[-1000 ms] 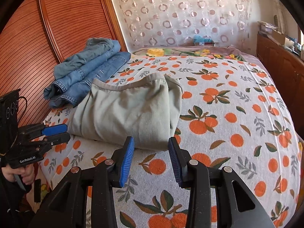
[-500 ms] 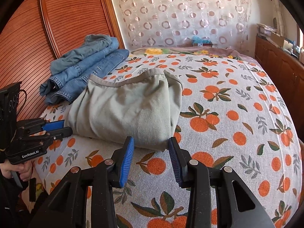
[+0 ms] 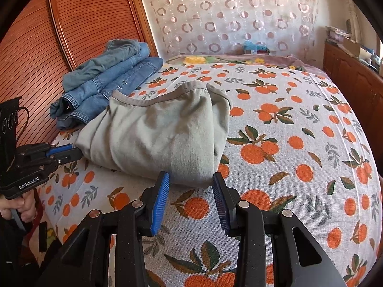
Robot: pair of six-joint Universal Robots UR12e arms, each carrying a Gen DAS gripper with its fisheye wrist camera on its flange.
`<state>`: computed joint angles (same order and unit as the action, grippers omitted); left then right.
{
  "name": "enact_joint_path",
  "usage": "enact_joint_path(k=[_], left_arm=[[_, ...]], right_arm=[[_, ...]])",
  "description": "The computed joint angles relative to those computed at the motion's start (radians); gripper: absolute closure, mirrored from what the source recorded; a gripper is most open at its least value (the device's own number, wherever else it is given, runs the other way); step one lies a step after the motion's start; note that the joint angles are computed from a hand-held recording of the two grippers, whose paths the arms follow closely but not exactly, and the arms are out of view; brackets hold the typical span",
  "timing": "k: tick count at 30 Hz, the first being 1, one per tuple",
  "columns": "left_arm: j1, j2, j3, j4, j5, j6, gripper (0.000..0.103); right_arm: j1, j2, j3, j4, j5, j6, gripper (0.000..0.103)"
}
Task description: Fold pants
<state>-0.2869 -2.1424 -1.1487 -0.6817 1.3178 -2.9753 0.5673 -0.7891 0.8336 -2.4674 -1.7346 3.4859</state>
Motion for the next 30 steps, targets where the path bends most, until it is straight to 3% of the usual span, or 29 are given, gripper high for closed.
enact_joint_path(k=[1,4,7,20,24,30], left_arm=[[0.001,0.000,-0.002,0.001,-0.002,0.001,0.091],[0.004,0.009,-0.017,0.023,-0.001,0.020,0.093],[0.011,0.018,-0.027,0.024,-0.009,0.018,0.100],[0.032,0.092,-0.128,0.020,-0.067,0.028,0.100],[0.025,0.111,-0.157,0.016,-0.034,0.046,0.100],[0.033,0.120,-0.163,0.046,-0.052,0.009,0.100]], right_arm=[[0.000,-0.001,0.000,-0.003,-0.001,-0.001,0.090],[-0.002,-0.016,0.030,-0.052,-0.003,-0.006,0.098],[-0.003,-0.037,0.066,-0.094,-0.020,-0.007,0.099],[0.016,-0.126,0.204,-0.127,-0.001,-0.012,0.099],[0.020,-0.151,0.252,-0.113,0.012,0.008,0.099],[0.021,-0.172,0.274,-0.119,0.008,0.027,0.099]])
